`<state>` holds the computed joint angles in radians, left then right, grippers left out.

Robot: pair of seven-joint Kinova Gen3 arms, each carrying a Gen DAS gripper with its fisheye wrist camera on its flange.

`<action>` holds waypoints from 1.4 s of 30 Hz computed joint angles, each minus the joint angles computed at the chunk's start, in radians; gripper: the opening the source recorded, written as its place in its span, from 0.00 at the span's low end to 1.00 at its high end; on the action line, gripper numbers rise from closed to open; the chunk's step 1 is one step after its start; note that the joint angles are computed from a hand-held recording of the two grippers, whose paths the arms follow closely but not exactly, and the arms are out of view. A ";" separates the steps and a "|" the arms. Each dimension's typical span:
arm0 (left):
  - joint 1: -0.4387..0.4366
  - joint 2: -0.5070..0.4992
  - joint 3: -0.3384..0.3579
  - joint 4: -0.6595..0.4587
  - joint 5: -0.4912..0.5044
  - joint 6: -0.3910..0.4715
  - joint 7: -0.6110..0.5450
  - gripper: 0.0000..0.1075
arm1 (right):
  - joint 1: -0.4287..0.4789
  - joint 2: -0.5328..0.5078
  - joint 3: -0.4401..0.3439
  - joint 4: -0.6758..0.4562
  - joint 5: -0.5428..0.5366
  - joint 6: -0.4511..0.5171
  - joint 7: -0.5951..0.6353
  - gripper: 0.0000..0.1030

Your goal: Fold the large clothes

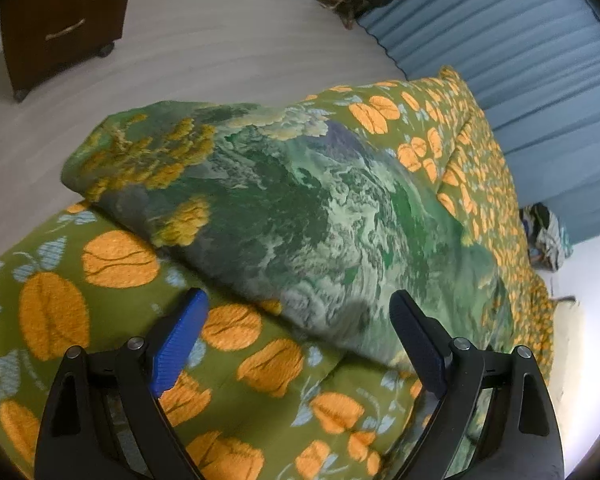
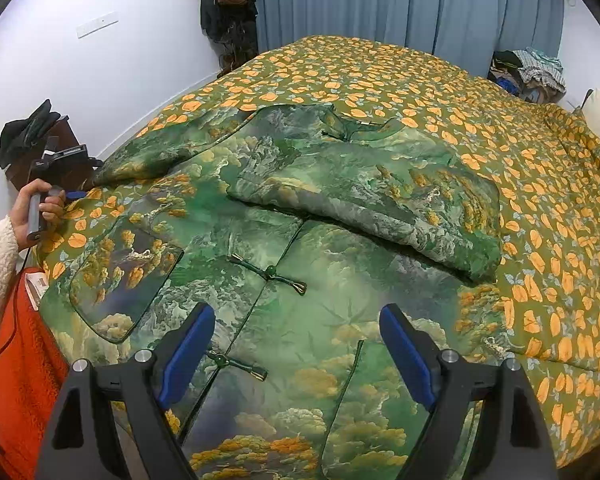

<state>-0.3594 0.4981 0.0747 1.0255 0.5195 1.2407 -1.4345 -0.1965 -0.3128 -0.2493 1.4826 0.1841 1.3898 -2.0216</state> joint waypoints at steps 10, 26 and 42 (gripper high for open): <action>-0.030 -0.027 0.181 0.011 -0.252 -0.109 0.107 0.13 | 0.001 -0.018 0.011 0.023 -0.017 -0.011 0.003 0.84; 0.656 -0.311 0.011 0.091 -0.899 -0.451 -0.162 0.10 | 0.071 -0.113 0.066 0.091 -0.076 -0.067 0.019 0.84; 0.851 -0.276 0.099 0.239 -0.875 -0.340 -0.403 0.78 | 0.171 -0.150 0.166 0.103 -0.078 -0.077 0.071 0.84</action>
